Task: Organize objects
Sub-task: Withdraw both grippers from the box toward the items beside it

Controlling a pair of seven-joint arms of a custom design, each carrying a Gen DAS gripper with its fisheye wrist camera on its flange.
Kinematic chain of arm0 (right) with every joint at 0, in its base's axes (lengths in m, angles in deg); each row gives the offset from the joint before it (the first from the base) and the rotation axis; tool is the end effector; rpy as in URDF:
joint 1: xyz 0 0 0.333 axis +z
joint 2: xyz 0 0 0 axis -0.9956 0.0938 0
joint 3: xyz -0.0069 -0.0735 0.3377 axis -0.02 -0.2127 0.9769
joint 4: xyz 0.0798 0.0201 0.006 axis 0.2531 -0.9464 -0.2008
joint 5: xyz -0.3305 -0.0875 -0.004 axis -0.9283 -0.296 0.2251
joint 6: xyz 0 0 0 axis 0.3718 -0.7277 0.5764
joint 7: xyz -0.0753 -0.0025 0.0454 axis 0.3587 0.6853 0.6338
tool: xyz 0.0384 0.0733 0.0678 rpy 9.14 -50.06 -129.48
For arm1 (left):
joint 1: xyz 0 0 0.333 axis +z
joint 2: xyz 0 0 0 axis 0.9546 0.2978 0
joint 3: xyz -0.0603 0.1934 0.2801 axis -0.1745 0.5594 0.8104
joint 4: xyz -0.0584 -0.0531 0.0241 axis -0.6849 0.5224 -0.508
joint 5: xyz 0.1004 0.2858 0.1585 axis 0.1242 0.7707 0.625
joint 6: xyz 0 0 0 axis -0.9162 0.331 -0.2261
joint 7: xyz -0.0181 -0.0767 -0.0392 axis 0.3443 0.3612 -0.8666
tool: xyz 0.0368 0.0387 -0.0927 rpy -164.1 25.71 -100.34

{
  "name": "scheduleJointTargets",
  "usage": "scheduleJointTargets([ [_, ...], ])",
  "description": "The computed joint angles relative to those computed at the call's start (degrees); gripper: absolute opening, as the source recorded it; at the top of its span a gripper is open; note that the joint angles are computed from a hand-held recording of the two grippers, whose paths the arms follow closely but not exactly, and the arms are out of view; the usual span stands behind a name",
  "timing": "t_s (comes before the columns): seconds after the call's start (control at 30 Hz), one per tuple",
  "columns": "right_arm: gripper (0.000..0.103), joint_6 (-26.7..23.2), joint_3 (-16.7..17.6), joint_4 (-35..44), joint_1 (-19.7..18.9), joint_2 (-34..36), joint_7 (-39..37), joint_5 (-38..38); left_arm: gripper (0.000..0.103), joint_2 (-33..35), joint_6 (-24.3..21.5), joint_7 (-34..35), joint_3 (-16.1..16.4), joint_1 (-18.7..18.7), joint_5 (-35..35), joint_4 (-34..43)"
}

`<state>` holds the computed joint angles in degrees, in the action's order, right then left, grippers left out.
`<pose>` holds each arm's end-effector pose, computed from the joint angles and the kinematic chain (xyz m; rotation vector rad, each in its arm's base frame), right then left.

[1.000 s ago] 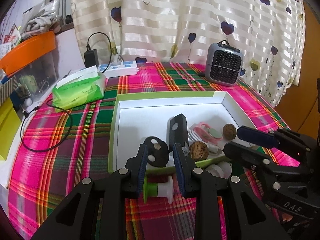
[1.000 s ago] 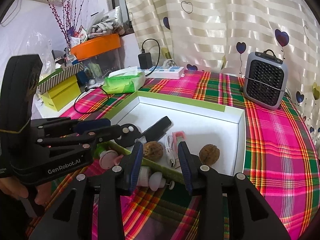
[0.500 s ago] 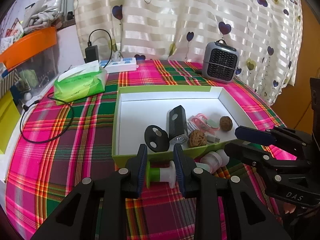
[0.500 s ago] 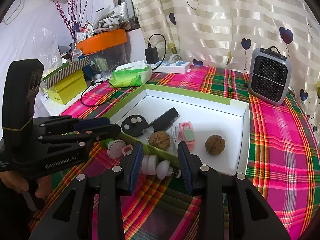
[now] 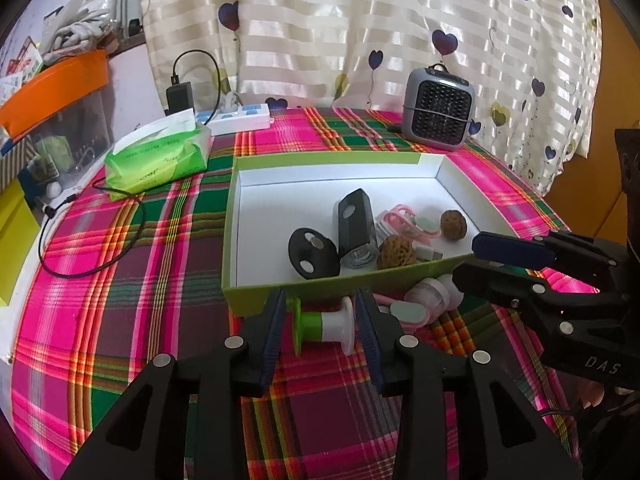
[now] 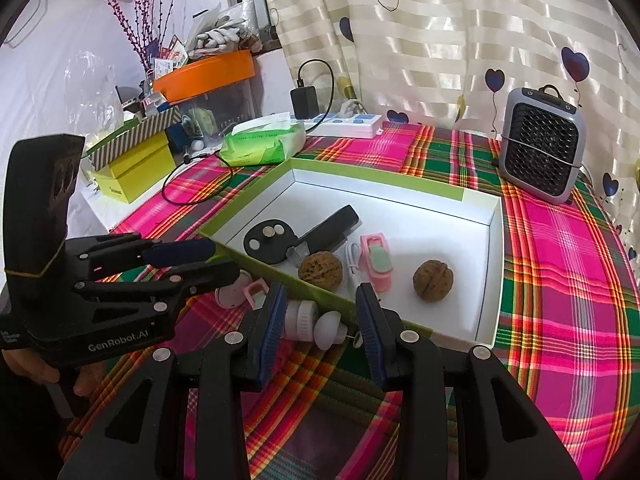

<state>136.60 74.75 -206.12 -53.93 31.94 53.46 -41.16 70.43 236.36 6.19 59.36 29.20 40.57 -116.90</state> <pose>0.4628 0.3056 0.3705 -1.9174 1.2794 -0.4294 0.4696 -0.5100 0.3675 -1.5941 1.9964 -0.9005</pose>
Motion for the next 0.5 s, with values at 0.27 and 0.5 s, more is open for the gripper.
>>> scheduleJointTargets([
  [0.27, 0.038, -0.20, -0.15, 0.04, 0.25, -0.01, -0.08, 0.43, 0.035, 0.82, -0.85, 2.94, -0.69, 0.31, -2.90, 0.30],
  [0.5, 0.038, -0.25, 0.59, 0.11, -0.57, 0.22, 0.20, -0.73, 0.034, 1.32, -1.78, 4.69, -0.54, 0.24, -5.21, 0.50],
])
